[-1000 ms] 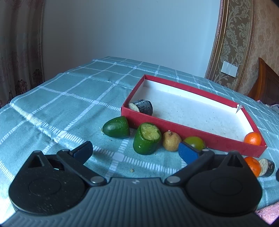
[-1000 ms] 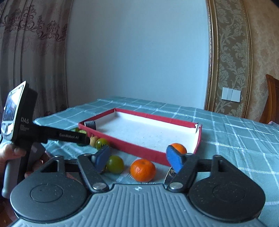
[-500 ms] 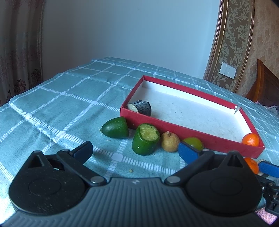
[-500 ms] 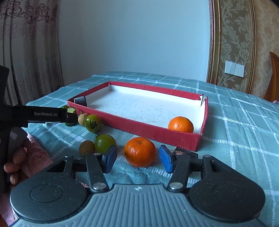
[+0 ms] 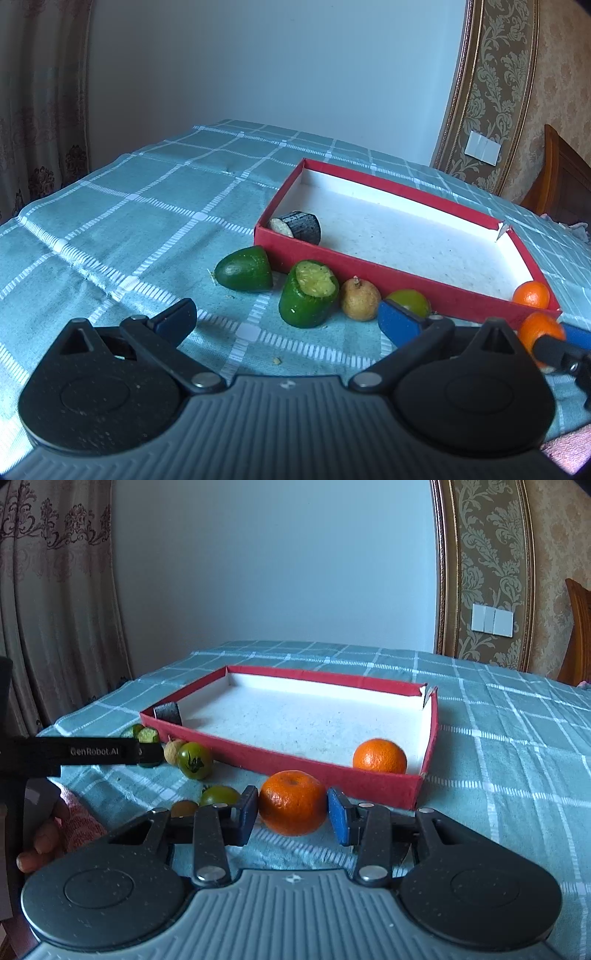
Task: Organize fruits
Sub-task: 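Place the second orange in the tray beside the first and release, then lower the left gripper toward the brown longan in front of the tray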
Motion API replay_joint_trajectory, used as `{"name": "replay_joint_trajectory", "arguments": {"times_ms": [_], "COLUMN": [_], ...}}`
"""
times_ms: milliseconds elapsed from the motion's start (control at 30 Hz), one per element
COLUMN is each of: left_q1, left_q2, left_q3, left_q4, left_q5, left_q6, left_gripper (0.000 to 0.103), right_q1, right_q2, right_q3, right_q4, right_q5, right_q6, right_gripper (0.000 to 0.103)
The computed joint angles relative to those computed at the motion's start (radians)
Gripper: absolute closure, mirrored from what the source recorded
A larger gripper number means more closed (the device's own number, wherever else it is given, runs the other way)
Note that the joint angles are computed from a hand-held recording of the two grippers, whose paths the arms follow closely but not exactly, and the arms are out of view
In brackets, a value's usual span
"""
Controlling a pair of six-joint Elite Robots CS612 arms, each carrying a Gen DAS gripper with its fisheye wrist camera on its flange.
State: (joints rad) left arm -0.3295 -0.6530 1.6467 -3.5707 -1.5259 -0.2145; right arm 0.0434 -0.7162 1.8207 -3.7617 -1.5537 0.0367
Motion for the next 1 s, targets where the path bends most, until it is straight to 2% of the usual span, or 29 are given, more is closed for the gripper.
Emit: {"name": "replay_joint_trajectory", "arguments": {"times_ms": [133,533,667,733,1000], "left_q1": [0.001,0.001,0.001,0.001,0.000], "left_q2": [0.000,0.000,0.000,0.000,0.000], "left_q3": [0.000,0.001,0.001,0.000,0.001], "left_q4": [-0.003,-0.004,-0.002,0.000,-0.004], "left_q5": [0.000,-0.004,-0.007,-0.008,-0.008], "left_q6": [-0.001,0.000,0.003,0.003,0.004], "left_gripper": [0.000,0.000,0.000,0.000,0.000], "right_q1": [0.000,0.004,0.000,0.000,-0.021], "right_q2": [-0.003,0.040,0.045,0.048,0.040], "right_q3": [-0.022,-0.126,-0.126,-0.122,-0.039], "right_q4": [-0.032,0.063,0.070,0.044,-0.163], "right_q5": [-0.025,-0.106,-0.096,-0.105,-0.091], "right_q6": [-0.002,-0.034,-0.022,-0.014,0.102], "right_gripper": [0.063,0.062,0.059,0.052,0.051]}}
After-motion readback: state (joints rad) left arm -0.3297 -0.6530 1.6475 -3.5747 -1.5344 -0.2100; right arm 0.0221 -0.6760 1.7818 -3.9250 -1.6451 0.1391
